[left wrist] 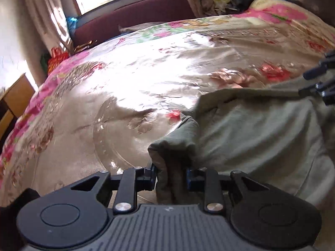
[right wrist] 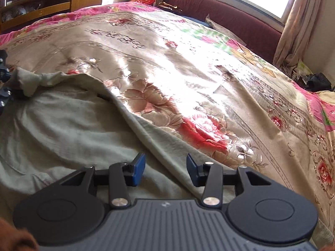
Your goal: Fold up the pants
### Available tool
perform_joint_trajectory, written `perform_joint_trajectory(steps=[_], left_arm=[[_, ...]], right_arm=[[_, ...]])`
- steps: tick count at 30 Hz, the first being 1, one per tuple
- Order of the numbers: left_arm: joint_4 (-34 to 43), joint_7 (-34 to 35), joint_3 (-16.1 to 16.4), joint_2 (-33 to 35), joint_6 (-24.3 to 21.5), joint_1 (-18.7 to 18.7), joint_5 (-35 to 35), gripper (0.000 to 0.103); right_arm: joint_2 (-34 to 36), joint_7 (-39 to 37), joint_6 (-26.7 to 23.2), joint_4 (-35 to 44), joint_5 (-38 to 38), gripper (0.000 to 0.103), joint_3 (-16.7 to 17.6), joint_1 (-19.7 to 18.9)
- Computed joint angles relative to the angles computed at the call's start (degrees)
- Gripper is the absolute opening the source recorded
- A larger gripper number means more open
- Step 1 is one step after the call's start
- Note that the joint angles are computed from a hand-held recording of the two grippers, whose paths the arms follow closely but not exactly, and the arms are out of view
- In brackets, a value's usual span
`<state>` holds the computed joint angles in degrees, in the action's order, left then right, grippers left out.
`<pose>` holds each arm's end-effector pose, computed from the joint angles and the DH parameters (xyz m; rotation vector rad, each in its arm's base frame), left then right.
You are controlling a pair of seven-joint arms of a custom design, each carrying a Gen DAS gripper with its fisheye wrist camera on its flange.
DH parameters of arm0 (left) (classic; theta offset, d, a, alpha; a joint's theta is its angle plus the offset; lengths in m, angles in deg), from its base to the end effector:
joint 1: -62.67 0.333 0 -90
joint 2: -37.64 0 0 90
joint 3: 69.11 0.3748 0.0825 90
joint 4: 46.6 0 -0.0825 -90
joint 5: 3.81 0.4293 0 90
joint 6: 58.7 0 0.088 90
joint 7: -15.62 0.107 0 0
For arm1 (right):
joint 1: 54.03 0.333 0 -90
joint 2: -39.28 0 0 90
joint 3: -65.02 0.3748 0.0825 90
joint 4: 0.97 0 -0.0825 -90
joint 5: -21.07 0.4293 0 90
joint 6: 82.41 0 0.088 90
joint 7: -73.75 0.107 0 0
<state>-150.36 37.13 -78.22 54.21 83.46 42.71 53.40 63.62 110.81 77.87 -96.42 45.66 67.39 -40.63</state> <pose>0.6312 -0.3428 0.4575 -1.7151 1.7025 -0.5124 0.7548 0.1875 0.4708 -2.3297 0.8958 -0.6381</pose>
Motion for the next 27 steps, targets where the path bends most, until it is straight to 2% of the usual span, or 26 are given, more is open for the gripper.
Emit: perform_joint_trajectory(steps=[3,6,8,11,13,15,16,17,20,23,25,27], left_arm=[[0.13,-3.73,1.05,0.27,1.10,1.18,-0.60,0.043],[0.79,-0.28,0.58,1.04,2.58,2.74,-3.53,0.047],[1.26,1.50,0.63,1.36,2.19,2.88,-4.33,0.055],[2.03,4.65,0.52,1.90,1.85,2.88,-5.00,0.057],[3.03,6.36,0.55,2.68,1.67,2.80,-5.67,0.057],[4.07,7.49,0.66,3.51,1.65,3.01,-6.91,0.057],[4.26,7.62,0.78,3.68,1.95,3.12,-7.46,0.055],[4.78,8.16,0.79,3.97,1.77,3.31,-8.38,0.047],[5.96,9.54,1.04,4.20,1.27,3.65,-10.17,0.032],[5.65,6.89,2.09,3.35,2.36,3.21,-8.48,0.026],[7.03,7.97,1.90,4.08,0.07,3.07,-8.88,0.017],[8.24,9.29,1.95,4.88,-1.76,2.87,-8.75,0.017]], right_arm=[[2.72,-0.27,-2.71,3.56,-1.17,0.044,-0.16,0.13],[5.52,2.65,-5.72,7.39,-4.46,0.044,-2.26,1.91],[7.24,4.42,-6.27,9.63,-5.83,0.045,-2.98,2.41],[10.16,9.05,-9.09,14.81,-7.23,0.042,-4.39,2.83],[11.93,11.87,-13.02,18.67,-7.73,0.010,-4.49,2.31],[12.82,13.90,-14.95,20.86,-7.83,0.008,-4.18,1.68],[12.80,14.20,-14.78,21.00,-8.08,0.005,-4.03,1.54],[12.80,14.52,-14.73,21.24,-8.37,0.003,-3.95,1.48],[12.64,15.08,-13.68,21.86,-8.70,0.002,-3.54,1.31],[12.14,14.75,-12.08,21.81,-8.00,0.002,-2.75,0.95],[12.60,14.98,-12.10,22.50,-10.62,0.002,-4.20,2.29],[12.53,15.48,-11.61,22.71,-10.73,0.002,-4.10,2.33]])
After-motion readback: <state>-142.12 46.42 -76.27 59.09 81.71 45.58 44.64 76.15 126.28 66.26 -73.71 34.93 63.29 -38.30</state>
